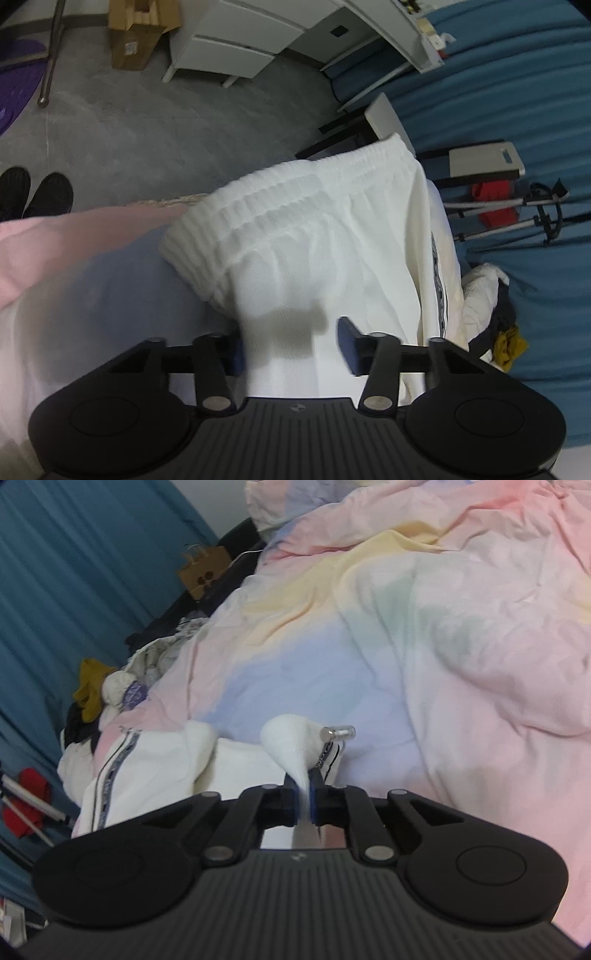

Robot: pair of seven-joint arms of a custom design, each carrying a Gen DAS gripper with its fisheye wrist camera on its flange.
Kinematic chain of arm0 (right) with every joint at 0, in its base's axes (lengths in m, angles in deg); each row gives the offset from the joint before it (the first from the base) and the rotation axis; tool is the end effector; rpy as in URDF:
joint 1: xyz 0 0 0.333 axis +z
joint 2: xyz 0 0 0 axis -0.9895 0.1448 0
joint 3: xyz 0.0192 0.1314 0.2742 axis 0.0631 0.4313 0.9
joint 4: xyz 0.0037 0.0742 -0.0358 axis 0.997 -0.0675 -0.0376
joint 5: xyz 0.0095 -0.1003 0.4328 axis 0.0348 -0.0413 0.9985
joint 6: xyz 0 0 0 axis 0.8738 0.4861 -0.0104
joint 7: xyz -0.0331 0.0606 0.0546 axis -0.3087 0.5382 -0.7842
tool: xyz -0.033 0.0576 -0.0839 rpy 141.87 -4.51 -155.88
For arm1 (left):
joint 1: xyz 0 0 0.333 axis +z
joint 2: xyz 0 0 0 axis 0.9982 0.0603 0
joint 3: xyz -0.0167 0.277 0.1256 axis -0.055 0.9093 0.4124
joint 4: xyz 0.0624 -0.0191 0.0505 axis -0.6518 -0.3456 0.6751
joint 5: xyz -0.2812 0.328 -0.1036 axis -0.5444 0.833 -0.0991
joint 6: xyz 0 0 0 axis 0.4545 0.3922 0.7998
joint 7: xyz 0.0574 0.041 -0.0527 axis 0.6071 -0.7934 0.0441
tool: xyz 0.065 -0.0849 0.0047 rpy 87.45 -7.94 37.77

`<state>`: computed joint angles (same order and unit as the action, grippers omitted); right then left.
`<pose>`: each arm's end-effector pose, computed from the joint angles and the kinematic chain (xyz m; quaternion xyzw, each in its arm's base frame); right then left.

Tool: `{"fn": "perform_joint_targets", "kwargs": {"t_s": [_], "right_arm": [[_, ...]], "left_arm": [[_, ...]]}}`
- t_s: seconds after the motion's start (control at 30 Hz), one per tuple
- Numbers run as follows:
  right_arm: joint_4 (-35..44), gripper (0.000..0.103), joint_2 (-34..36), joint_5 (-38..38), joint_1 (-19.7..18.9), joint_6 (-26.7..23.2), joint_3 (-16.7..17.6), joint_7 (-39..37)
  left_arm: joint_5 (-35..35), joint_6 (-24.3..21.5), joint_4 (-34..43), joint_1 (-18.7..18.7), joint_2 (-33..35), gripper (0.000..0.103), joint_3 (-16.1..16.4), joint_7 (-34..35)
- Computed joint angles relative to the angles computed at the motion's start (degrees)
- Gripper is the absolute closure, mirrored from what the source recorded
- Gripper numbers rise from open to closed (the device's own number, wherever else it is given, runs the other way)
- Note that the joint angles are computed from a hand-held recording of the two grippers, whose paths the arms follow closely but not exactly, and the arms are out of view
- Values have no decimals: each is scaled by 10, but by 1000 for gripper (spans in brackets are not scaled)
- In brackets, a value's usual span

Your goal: Fold clothes

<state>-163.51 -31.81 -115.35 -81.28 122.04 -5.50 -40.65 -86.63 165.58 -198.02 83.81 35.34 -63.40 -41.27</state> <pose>0.5453 0.0382 0.3498 -0.1252 0.8934 -0.2623 0.3426 0.4377 -0.1373 0.4261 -0.9114 0.1631 -0.3778 0.0082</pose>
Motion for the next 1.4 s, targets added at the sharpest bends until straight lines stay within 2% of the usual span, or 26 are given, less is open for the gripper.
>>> {"fn": "perform_joint_targets", "kwargs": {"t_s": [0.13,0.23,0.27,0.3,0.37,0.47,0.53,0.57,0.63,0.7,0.73,0.77,0.87,0.93,0.97,1.03,1.13,1.2,1.3,1.4], "right_arm": [[-10,93,2,65,2,-8,-1,-42],[-15,90,9,162,4,-13,-4,-112],[-18,88,11,182,3,-8,-5,-122],[-21,85,12,204,2,-5,-6,-135],[-24,68,14,249,1,-1,-6,-163],[-24,55,23,268,-4,32,-7,-174],[-15,54,30,263,-3,39,-5,-189],[-10,54,33,260,-2,41,-4,-196],[-5,55,34,215,-2,51,-4,-176],[0,67,30,166,0,40,-1,-142],[1,87,26,129,0,35,1,-112],[1,95,22,100,0,33,1,-87],[1,96,10,49,2,19,4,-43],[-2,96,2,49,6,1,7,-38],[-3,97,-1,43,7,-7,9,-26],[-5,97,-7,31,7,-20,12,-3],[-14,97,-26,5,9,-42,18,19],[-21,97,-40,-22,8,-52,22,39],[-10,97,-42,-48,8,-48,21,49],[36,97,-17,-62,9,-46,18,46]], "left_arm": [[-15,32,-3,-15,18,59,18,9],[-30,18,17,-34,42,54,38,33],[-38,10,22,-41,46,43,45,39],[-48,4,28,-49,52,27,53,46],[-67,-3,35,-64,60,15,68,65],[-115,-1,52,-114,85,14,118,142],[-174,9,64,-161,106,15,161,209],[-191,9,69,-166,114,17,165,222],[-187,11,75,-133,125,27,130,204],[-169,23,70,-96,126,63,90,176],[-156,30,68,-78,125,72,72,159],[-156,42,62,-76,124,87,67,151],[-166,93,47,-78,124,88,61,127],[-176,174,23,-97,125,89,71,107],[-180,192,15,-86,121,89,56,104],[-187,221,3,-31,109,90,-9,92],[-220,267,-12,22,87,90,-85,108],[-241,263,-9,46,75,90,-118,134],[-228,253,17,37,83,90,-95,154],[-213,226,74,69,105,90,-102,183]]}}
